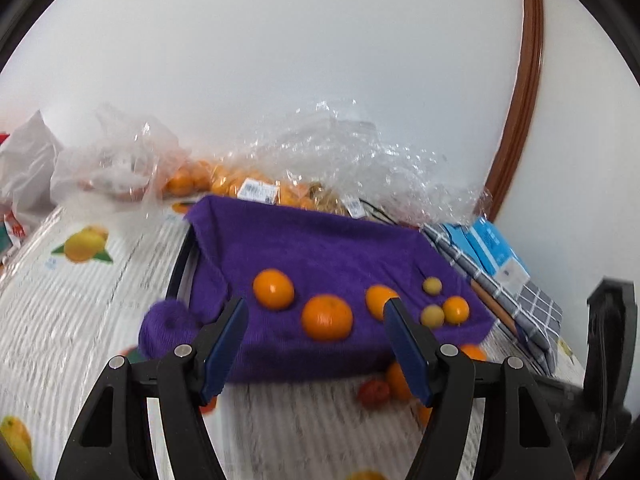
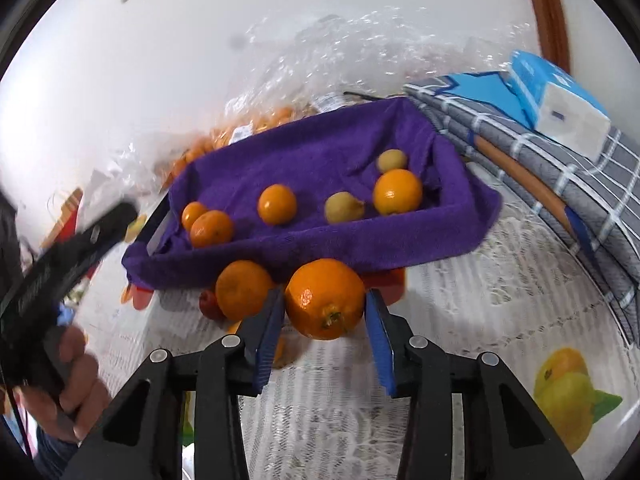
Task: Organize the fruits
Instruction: 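Lower the right tool and grasp a stemmed orange while the left tool moves down, then grasp a small red fruit with the left tool while the right tool holds its orange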
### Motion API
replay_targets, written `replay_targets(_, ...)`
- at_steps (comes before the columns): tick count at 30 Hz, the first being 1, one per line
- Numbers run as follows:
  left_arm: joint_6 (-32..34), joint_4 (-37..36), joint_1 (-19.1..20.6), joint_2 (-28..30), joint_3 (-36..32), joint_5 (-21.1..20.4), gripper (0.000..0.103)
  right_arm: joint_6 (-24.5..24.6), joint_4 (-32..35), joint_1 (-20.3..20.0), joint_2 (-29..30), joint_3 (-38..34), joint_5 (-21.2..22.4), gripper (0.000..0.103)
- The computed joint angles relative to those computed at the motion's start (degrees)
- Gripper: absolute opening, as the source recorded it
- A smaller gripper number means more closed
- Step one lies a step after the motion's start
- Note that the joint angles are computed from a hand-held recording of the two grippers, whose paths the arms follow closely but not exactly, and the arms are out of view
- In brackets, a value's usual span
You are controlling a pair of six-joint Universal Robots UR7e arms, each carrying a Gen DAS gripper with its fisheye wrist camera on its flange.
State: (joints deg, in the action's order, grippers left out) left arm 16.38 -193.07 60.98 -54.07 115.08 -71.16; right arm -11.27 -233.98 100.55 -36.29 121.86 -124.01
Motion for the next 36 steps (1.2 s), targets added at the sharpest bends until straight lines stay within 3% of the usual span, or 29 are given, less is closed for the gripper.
replay_targets(3, 0.5, 1.0, 0.0, -0.7, 1.0, 0.4, 0.068, -3.6, -6.4, 1.3, 1.6, -0.6, -4.7, 0.041)
replay_targets(5, 0.6, 2.5, 0.1, -1.1, 1.4, 0.3, 0.068, -6.2, -10.0, 2.0, 2.5, -0.3, -6.9, 0.036)
replay_targets(9, -1.0, 6.6, 0.8, -2.4, 1.9, -2.0, 0.068, -5.4, -13.4, 1.4, 1.6, 3.8, -5.8, 0.036)
replay_targets(13, -1.3, 7.3, 0.8, -2.7, 2.2, -2.9, 0.068, -3.2, -9.5, 0.4, 0.1, 5.0, -4.9, 0.036)
replay_targets(21, -2.6, 10.5, 1.4, -2.5, 0.9, -3.6, 0.068, -4.9, -5.3, 1.0, 0.6, 3.0, -4.8, 0.044)
replay_targets(27, -0.8, 12.4, 0.8, -2.5, 0.9, -2.4, 0.057, -4.8, 2.2, 1.1, 0.6, -1.3, -8.3, 0.049)
replay_targets(29, 0.3, 14.2, 0.7, -2.6, 0.9, -3.4, 0.056, -3.4, 4.2, 0.7, 0.2, -1.5, -8.5, 0.044)
replay_targets(32, 0.6, 17.1, 0.1, -2.3, 0.4, -1.9, 0.052, -3.2, 2.5, 0.4, -0.1, -0.5, -7.4, 0.042)
replay_targets(36, -0.3, 22.3, -0.2, -1.1, -1.6, 0.1, 0.049, -3.4, -4.9, 0.3, 0.4, 1.2, -6.7, 0.042)
